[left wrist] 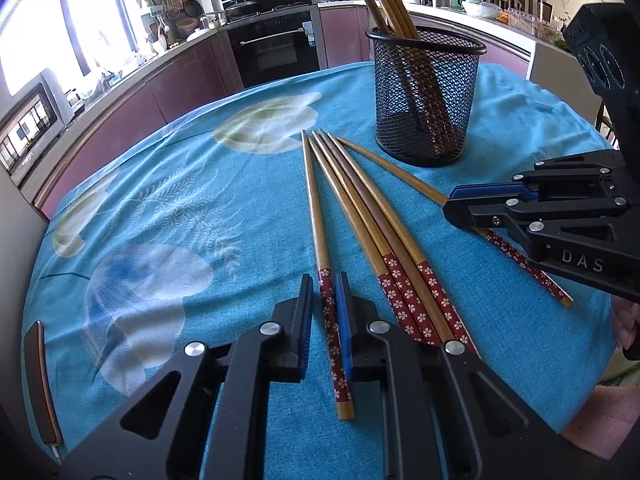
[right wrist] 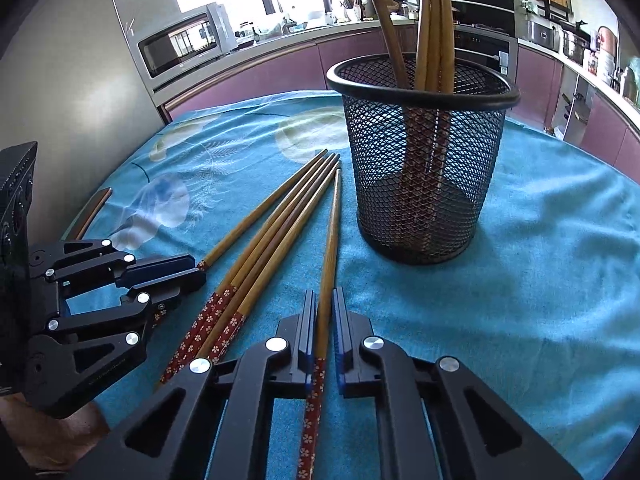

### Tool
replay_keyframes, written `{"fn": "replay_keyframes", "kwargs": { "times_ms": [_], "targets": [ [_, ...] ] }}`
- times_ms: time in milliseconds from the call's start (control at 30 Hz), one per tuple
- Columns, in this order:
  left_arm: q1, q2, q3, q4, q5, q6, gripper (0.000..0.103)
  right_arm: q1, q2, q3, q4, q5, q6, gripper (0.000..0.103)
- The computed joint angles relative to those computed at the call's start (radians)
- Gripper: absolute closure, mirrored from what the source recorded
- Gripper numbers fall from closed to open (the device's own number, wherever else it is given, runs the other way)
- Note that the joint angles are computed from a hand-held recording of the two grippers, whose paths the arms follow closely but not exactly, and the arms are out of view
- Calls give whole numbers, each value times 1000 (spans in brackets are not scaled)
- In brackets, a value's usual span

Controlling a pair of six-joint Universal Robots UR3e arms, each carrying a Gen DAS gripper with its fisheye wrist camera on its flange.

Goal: Organize utensils
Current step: 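Lower the right gripper onto one chopstick and close on it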

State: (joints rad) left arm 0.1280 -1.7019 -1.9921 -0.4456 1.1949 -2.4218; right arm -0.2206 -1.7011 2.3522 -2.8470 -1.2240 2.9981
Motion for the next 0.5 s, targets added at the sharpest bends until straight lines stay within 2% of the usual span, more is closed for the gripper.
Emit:
{"fn": "replay_keyframes", "kwargs": {
  "times_ms": [167, 367, 500],
  "targets": [
    [14, 3, 26, -53, -31, -1, 92, -36, -26, 10, 32, 63, -11, 97],
    [13, -33, 74, -60, -32, -19, 86, -30, -11, 1, 30, 79, -7, 97],
    [6, -76, 129, -92, -40, -35, 86, -16, 13, -15, 17, 79, 5, 97]
  ]
}}
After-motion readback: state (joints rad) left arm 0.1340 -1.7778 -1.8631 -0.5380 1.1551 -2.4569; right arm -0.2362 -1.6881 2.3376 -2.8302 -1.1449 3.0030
